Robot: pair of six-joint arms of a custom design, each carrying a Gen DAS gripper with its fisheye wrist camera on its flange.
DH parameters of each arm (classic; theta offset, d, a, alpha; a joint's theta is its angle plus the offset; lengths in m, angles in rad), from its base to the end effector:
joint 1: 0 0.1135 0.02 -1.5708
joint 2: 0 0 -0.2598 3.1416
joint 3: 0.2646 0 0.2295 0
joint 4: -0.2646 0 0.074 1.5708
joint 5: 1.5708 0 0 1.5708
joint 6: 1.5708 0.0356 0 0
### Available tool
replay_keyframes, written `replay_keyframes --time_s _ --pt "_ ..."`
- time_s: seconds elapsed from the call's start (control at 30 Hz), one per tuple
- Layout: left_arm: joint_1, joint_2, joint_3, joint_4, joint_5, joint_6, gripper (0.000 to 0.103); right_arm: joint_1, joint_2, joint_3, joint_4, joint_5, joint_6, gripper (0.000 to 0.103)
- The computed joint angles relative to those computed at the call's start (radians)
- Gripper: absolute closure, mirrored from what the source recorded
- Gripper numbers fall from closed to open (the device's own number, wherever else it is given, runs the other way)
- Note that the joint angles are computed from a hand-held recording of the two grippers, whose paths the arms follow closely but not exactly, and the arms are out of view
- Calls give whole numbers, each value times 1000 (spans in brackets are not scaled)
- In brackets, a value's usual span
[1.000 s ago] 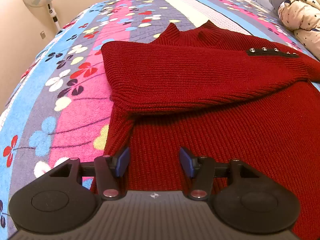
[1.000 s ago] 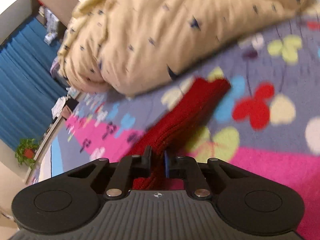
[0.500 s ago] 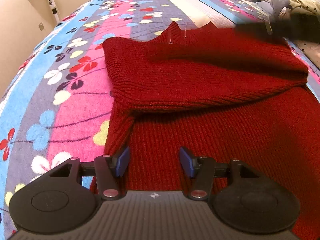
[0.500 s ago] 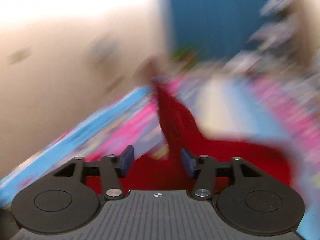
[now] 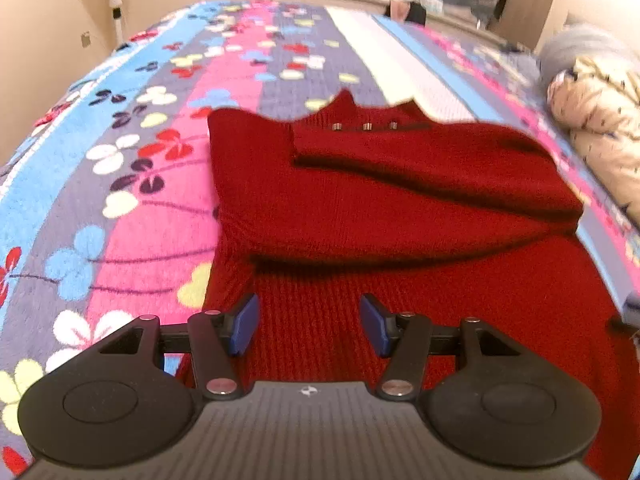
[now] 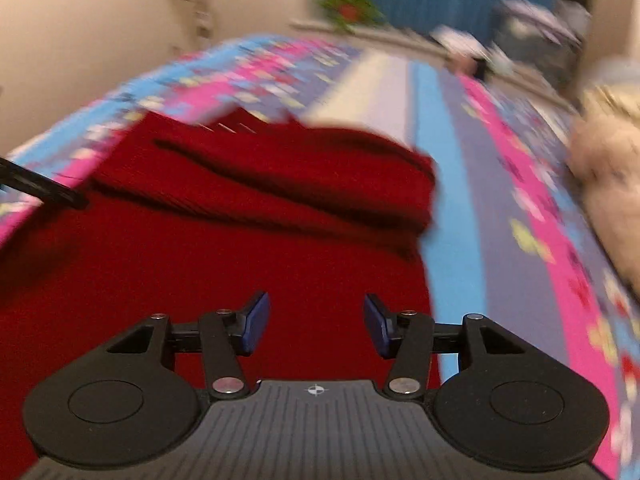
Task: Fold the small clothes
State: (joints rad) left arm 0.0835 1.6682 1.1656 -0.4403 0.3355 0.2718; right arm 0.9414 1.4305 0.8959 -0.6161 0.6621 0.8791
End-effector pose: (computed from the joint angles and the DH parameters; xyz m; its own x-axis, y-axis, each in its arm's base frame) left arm 0.3313 0.0160 0.2309 -0.7462 0.1919 -0.6374 0.3263 0.9401 -0.0990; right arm 0.1628 0.1864 0.2163 -0.7202 0.0429 -0.6925 0.1014 0.9939 -0.0439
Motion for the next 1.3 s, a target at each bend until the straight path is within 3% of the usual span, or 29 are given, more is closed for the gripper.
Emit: replay_keyframes --time_s 0.1,0.17,0.27,0.43,0.5,0.57,0.67,0.83,0.9,0.93,0.97,1.0,1.03,1.1,1.23,1.3 --pt "13 -26 -32 59 40 -34 46 -48 97 -47 29 -87 162 51" --pt "20 -41 -59 113 64 -58 52 -25 145 33 -18 7 200 51" --pt "23 -59 -117 217 84 -80 61 -29 200 68 86 69 166 50" --pt "27 -66 -163 310 161 -95 61 -72 369 189 88 37 123 50" --pt "13 -63 -169 350 174 -103 51 -85 418 266 57 31 51 48" --pt "-20 -45 -167 411 139 -146 33 -88 429 305 28 25 -33 48" --pt "-89 66 -45 389 91 -253 25 -100 390 302 21 -31 -68 48" --pt "-186 308 233 277 -11 -471 25 -132 342 279 38 -134 -68 48" --pt "-206 375 311 252 -45 -535 28 -141 336 280 38 -154 -78 48" --pt "-215 396 341 243 -64 -549 36 -144 332 279 40 -164 -84 48" --pt "-221 412 372 225 -76 -550 63 -145 330 280 43 -172 -88 48" --pt "-225 431 421 183 -75 -539 83 -146 327 280 47 -179 -92 48" --pt "-226 435 456 150 -70 -527 93 -146 323 278 52 -185 -97 48" --pt "-226 369 429 176 -82 -506 95 -144 321 283 51 -191 -102 48" --pt "-165 134 242 326 -7 -564 95 -138 324 290 44 -190 -94 48" --pt "-141 67 178 328 -25 -587 94 -132 325 297 38 -189 -87 48"
